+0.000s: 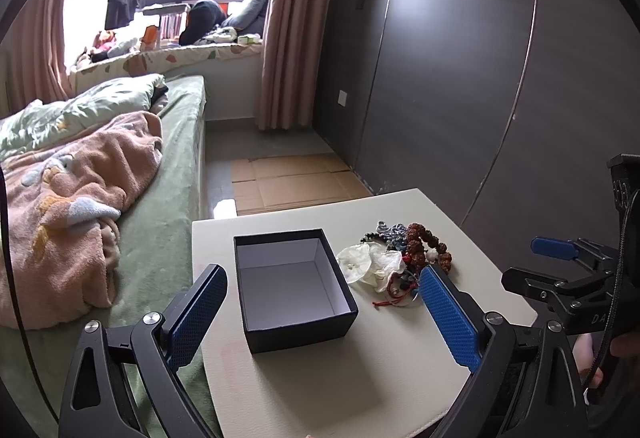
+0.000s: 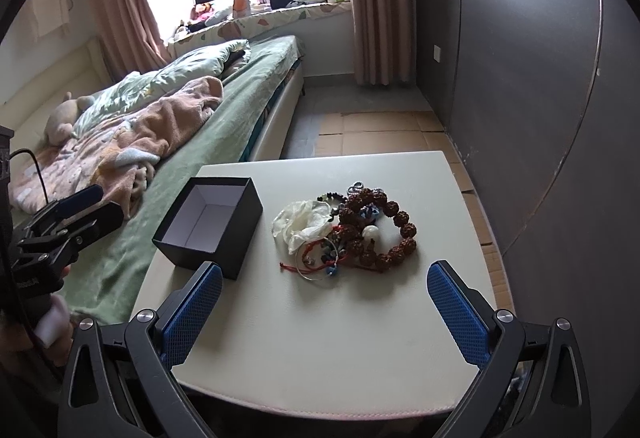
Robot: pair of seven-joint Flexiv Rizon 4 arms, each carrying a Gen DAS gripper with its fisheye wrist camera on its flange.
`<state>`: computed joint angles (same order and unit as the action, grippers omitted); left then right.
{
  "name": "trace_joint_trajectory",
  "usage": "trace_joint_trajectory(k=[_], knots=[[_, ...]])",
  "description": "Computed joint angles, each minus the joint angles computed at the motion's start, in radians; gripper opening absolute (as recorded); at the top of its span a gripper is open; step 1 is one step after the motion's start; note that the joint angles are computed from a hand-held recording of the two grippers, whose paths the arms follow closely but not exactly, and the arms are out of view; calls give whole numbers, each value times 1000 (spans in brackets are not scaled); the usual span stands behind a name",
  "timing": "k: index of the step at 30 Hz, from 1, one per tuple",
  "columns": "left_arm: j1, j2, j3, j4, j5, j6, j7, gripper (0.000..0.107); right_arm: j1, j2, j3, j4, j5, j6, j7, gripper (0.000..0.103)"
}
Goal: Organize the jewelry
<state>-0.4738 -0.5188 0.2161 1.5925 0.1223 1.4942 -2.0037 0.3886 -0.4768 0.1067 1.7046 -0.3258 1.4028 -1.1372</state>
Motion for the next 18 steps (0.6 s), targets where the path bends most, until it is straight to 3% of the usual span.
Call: trace_joint_trajectory(k=[9,14,18], knots=[[1,-3,-2,-3,0,2,-1,97,13,5,-31,16,-12,43,33,103],[4,-9,-9,-14,-10,4,-1,97,-8,3,-6,6,13,44,40,103],[21,-23,-31,-32,-34,7,6,97,21,4,-47,8,-5,53,89,103]])
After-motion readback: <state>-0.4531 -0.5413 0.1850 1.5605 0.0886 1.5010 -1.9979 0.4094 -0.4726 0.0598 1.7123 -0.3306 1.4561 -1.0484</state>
